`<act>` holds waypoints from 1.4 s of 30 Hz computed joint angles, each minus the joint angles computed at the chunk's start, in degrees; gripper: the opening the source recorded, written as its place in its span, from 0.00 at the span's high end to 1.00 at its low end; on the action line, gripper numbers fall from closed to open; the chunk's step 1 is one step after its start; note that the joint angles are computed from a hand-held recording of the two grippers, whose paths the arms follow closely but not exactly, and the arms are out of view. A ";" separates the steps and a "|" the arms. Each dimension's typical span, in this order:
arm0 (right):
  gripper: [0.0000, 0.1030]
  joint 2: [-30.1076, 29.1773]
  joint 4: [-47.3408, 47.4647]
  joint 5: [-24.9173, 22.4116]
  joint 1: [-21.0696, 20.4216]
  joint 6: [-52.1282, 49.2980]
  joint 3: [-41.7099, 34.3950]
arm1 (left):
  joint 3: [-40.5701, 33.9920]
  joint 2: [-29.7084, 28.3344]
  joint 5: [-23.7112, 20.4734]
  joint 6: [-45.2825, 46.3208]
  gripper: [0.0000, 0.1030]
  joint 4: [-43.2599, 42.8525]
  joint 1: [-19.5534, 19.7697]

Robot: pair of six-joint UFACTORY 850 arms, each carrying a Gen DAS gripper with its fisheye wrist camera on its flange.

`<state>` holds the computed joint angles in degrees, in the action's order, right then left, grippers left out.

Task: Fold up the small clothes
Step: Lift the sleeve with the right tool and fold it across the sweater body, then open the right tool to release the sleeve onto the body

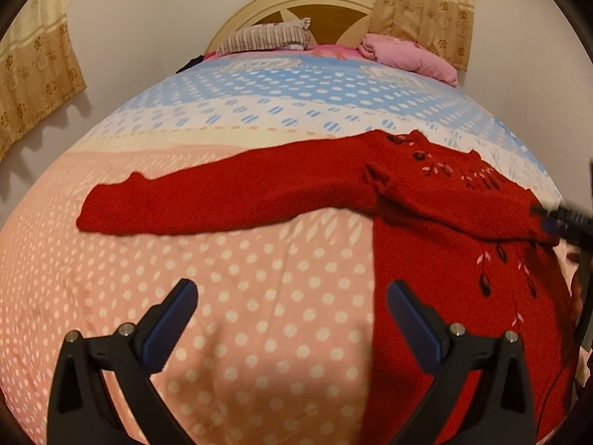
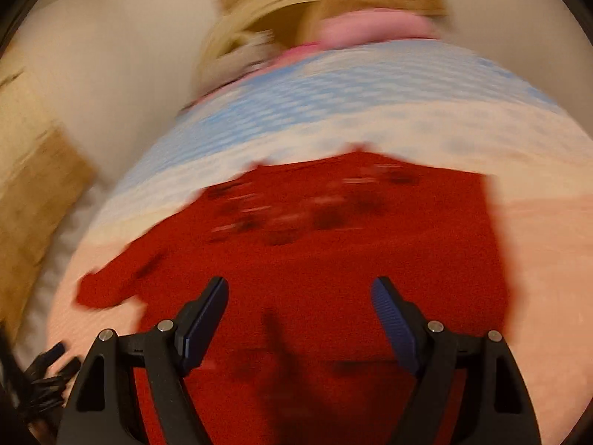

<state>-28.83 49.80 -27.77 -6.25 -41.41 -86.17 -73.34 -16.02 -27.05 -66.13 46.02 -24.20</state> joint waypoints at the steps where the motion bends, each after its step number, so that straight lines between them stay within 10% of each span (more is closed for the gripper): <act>1: 0.22 -0.91 -4.91 -0.92 -0.65 4.37 -0.84 | -0.24 -0.09 0.00 0.12 0.00 0.00 -0.17; 10: 0.22 2.74 -2.43 0.77 -2.55 -6.29 4.94 | -0.50 -1.29 -2.33 -0.43 0.00 0.81 -0.60; 18: 0.22 -0.32 -31.45 -0.48 2.09 22.38 -0.81 | 1.12 -0.05 -1.76 2.71 0.00 -5.16 3.26; 24: 0.22 -0.60 -14.93 -0.13 6.83 5.16 -2.98 | 1.52 0.62 -2.24 1.33 0.00 -7.31 6.41; 29: 0.22 -6.64 3.49 -11.06 10.63 -7.95 -10.43 | 2.41 1.14 -5.78 -6.98 0.00 2.33 8.43; 42: 0.22 -4.17 3.42 0.85 15.41 -17.04 -0.14 | 2.96 0.36 -2.49 -6.91 0.03 -3.92 22.03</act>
<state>-33.00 53.22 -26.92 9.17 -58.45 -86.31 -70.39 -15.66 -29.55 -73.04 42.10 -2.17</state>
